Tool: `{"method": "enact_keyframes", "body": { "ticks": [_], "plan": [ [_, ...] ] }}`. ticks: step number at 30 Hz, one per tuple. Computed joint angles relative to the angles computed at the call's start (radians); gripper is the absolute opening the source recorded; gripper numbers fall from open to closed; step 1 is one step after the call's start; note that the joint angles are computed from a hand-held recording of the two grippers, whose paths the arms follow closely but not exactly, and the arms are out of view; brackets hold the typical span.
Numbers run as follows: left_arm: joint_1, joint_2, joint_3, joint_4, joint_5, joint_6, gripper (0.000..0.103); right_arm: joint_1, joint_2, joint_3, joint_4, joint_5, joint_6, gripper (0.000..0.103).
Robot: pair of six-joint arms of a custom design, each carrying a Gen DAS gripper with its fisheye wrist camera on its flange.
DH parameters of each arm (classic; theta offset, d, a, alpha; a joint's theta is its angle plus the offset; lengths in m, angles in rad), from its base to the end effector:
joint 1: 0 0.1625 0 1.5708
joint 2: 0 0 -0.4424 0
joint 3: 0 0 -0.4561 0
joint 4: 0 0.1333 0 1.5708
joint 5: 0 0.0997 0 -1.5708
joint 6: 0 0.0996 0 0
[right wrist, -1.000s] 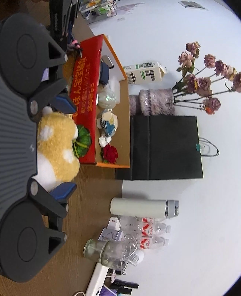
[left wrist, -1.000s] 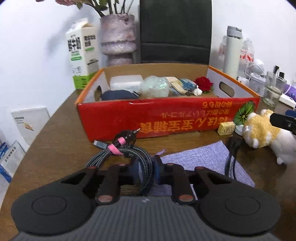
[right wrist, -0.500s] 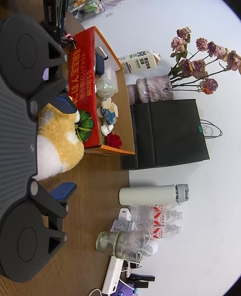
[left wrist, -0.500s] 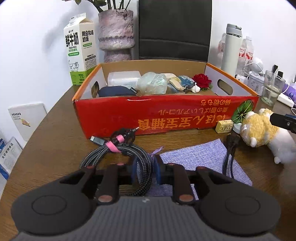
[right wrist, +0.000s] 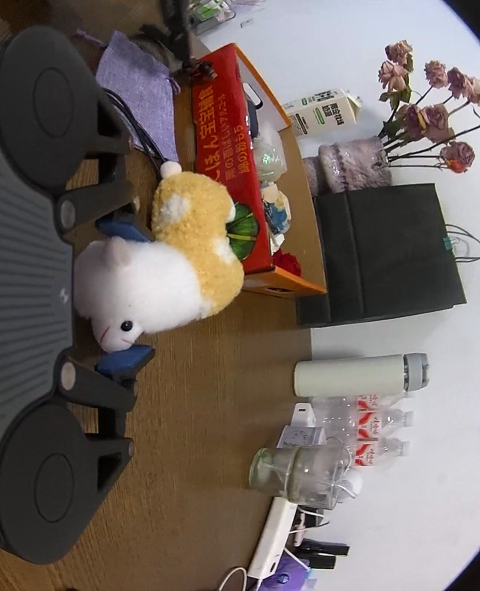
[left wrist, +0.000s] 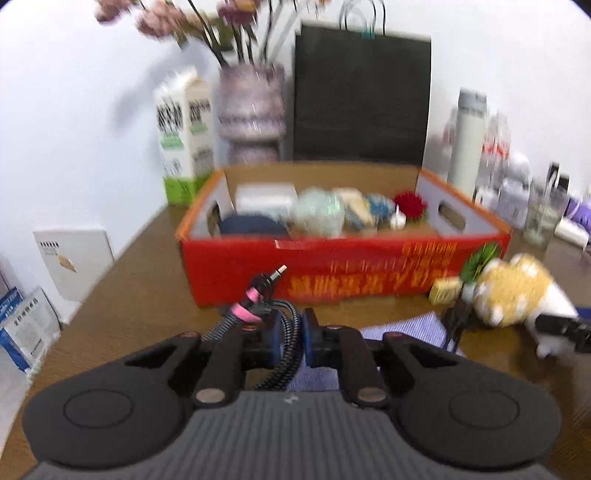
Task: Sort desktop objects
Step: 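Lift the cable with the left tool while the right tool lifts the plush sheep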
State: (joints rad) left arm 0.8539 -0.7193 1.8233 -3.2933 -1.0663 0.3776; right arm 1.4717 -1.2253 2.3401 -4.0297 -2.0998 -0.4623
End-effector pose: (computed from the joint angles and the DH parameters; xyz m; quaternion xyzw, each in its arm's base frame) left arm -0.3033 -0.6242 0.0334 0.4151 0.8272 -0.3306 0.1846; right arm 0.0374 -0.4628 0.2471 -0.0237 -0.7723 0.5207 0.3630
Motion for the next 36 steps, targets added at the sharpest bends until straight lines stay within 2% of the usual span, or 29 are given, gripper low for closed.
{"method": "enact_keyframes", "body": {
  "ticks": [2,6,9,10,11,13,15,16,17,19,20,21,23,25,28,29,31,34,36],
  "plan": [
    [-0.004,-0.028,0.023,-0.008,-0.028,-0.017,0.011,0.009,-0.003,0.019,-0.041,0.032,-0.018,0.053],
    [-0.019,-0.074,0.058,-0.017,-0.052,-0.008,0.009,0.064,-0.003,0.052,-0.144,0.048,-0.058,0.049],
    [-0.027,-0.103,0.059,0.010,-0.063,-0.032,0.006,0.103,-0.021,0.065,-0.177,0.057,-0.073,0.044],
    [-0.026,-0.111,0.054,0.021,-0.076,-0.043,0.006,0.114,-0.030,0.065,-0.177,0.062,-0.080,0.029],
    [-0.025,-0.116,0.050,0.024,-0.088,-0.050,0.006,0.129,-0.040,0.060,-0.167,0.050,-0.073,0.003],
    [-0.027,-0.121,0.046,0.012,-0.098,-0.052,0.006,0.143,-0.064,0.054,-0.130,0.040,-0.044,0.004],
    [-0.031,-0.122,0.047,0.000,-0.091,-0.047,0.006,0.160,-0.065,0.036,-0.090,-0.017,-0.073,0.005],
    [-0.035,-0.123,0.053,-0.004,-0.072,-0.046,0.006,0.170,-0.057,0.027,-0.081,-0.063,-0.087,0.007],
    [-0.038,-0.126,0.062,-0.006,-0.059,-0.042,0.006,0.174,-0.051,0.032,-0.096,-0.084,-0.101,0.013],
    [-0.043,-0.136,0.090,-0.025,-0.027,-0.036,0.006,0.164,-0.063,0.079,-0.152,-0.049,-0.136,0.021],
    [-0.043,-0.142,0.105,-0.032,-0.014,-0.040,0.006,0.154,-0.069,0.104,-0.182,-0.025,-0.142,0.041],
    [-0.041,-0.149,0.118,-0.030,-0.007,-0.052,0.006,0.142,-0.071,0.127,-0.213,-0.011,-0.140,0.068],
    [-0.039,-0.163,0.137,-0.011,0.005,-0.095,0.006,0.112,-0.061,0.155,-0.265,-0.002,-0.130,0.092],
    [-0.041,-0.173,0.159,-0.022,0.013,-0.119,0.006,0.088,-0.018,0.151,-0.319,-0.056,-0.089,0.093],
    [-0.047,-0.189,0.192,-0.042,0.013,-0.126,0.006,0.039,-0.034,0.178,-0.237,-0.060,0.072,0.090],
    [-0.050,-0.194,0.202,-0.047,0.015,-0.119,0.006,0.028,-0.034,0.184,-0.230,-0.054,0.102,0.090],
    [-0.058,-0.201,0.216,-0.051,0.015,-0.107,0.006,0.041,-0.011,0.172,-0.247,-0.078,0.072,0.089],
    [-0.067,-0.201,0.230,-0.068,0.022,-0.092,0.006,0.066,-0.002,0.169,-0.213,-0.091,0.062,0.089],
    [-0.074,-0.201,0.237,-0.076,0.031,-0.087,0.006,0.083,-0.031,0.197,-0.164,-0.057,0.060,0.089]
  ]
}}
